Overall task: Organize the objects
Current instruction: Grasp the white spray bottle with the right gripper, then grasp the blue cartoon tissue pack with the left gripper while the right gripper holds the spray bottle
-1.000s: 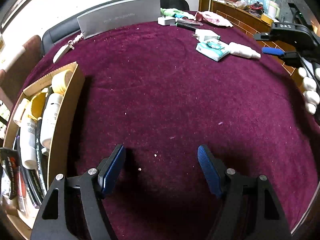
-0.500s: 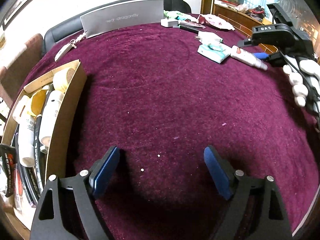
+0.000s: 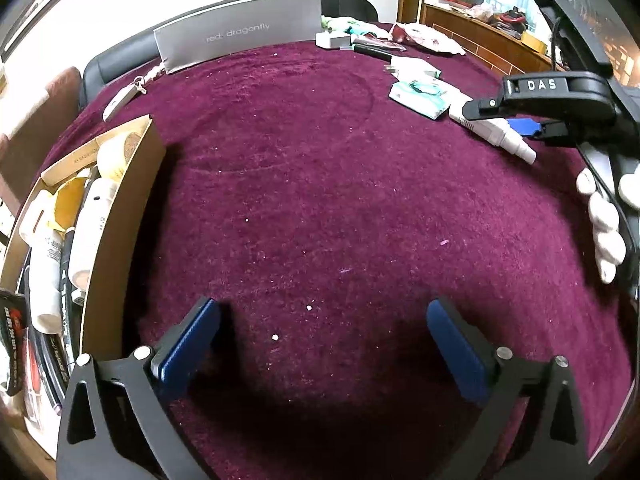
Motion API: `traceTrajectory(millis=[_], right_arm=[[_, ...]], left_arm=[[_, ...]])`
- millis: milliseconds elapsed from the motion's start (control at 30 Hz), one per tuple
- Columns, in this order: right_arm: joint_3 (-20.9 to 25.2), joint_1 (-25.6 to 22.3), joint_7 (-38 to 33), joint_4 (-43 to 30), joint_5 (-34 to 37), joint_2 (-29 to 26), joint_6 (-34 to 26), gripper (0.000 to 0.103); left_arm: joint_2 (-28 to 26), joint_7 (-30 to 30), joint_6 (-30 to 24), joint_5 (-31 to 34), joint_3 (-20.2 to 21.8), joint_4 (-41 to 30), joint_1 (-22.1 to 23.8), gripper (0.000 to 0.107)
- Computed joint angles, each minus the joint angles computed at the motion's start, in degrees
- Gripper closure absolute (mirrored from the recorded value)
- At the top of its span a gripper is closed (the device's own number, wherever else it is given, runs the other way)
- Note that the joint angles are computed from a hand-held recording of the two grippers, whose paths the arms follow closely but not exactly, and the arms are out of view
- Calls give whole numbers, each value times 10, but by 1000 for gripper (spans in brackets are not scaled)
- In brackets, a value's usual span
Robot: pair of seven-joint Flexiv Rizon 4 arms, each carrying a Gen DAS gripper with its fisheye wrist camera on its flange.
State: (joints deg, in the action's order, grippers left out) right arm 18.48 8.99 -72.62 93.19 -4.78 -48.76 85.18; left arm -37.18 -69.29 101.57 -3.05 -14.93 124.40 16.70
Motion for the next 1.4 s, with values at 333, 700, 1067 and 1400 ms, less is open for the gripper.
traceTrajectory(millis=[333, 700, 1067, 1400], right_arm=[[-74, 49, 75, 54, -12, 11, 106, 76], [-75, 18, 158, 71, -22, 6, 151, 76], [-50, -13, 191, 60, -56, -8, 151, 75], [-40, -25, 204, 60, -69, -14, 158, 75]], left_arm=[[8, 6, -40, -21, -36, -13, 17, 6], [-78, 49, -48, -39, 146, -240, -219, 6], [-161, 116, -124, -40, 145, -388, -241, 6], [-183, 119, -150, -45, 142, -417, -244, 6]])
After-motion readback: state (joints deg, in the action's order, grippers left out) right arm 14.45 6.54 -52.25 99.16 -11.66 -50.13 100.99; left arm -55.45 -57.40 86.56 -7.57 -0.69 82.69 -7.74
